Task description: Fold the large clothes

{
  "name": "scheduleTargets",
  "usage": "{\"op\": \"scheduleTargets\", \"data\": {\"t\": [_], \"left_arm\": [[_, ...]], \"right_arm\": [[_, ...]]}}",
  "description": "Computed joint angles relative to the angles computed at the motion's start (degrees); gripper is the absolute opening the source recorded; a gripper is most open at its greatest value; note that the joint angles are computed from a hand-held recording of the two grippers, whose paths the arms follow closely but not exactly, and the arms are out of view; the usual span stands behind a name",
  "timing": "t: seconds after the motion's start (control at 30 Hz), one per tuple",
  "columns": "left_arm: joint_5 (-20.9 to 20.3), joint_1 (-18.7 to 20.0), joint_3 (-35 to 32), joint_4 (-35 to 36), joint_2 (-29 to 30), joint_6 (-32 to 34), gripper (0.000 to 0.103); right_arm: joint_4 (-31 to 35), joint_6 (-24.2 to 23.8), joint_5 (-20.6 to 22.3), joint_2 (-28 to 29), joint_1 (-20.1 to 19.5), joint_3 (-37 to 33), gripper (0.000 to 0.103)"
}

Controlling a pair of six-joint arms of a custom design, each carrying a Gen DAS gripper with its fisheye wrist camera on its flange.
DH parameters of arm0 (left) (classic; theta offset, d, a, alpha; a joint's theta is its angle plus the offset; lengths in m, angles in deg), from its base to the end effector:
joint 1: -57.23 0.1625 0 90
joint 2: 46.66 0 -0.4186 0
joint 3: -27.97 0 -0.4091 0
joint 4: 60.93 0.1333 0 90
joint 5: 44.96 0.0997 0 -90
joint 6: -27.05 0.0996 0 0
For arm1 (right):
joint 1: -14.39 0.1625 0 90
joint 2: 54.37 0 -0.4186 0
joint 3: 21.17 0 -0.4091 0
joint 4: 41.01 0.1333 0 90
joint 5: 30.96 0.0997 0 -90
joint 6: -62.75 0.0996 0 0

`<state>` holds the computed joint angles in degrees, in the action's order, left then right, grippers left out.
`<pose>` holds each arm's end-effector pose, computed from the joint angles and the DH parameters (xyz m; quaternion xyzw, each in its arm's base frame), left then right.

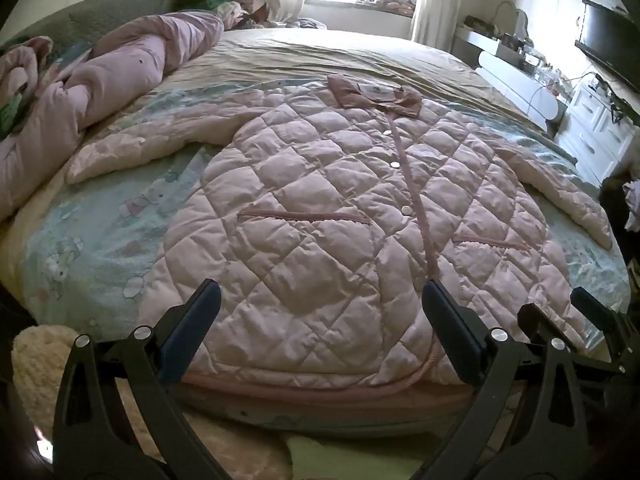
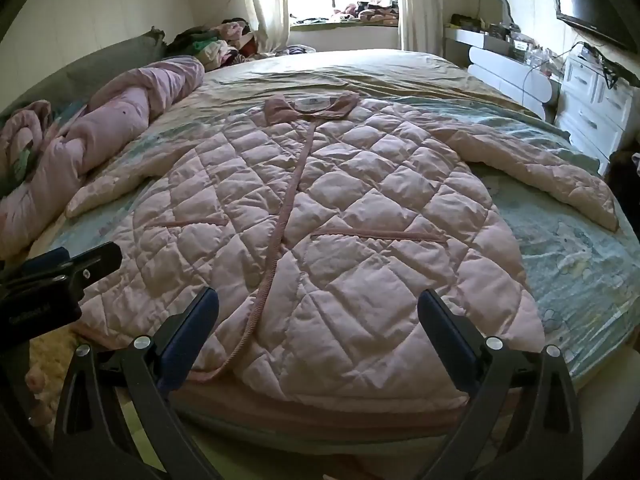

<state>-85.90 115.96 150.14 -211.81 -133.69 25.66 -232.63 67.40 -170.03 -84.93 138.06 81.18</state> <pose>-0.0680 -0.5137 0.3296 0.1393 0.8807 -0.3083 0.3314 0.3850 -0.4732 -0.0203 0.1168 -0.8778 0.3529 0.3022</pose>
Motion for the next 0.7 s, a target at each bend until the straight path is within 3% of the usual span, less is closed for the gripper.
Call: {"op": "scheduleTargets", "data": {"t": [0.7], "left_arm": [[-0.07,0.4,0.42,-0.71,-0.21,0.55,0.094]], "right_arm": [[0.52,-0.09,-0.61,0.75,0.28,-0.77,0.099]]}}
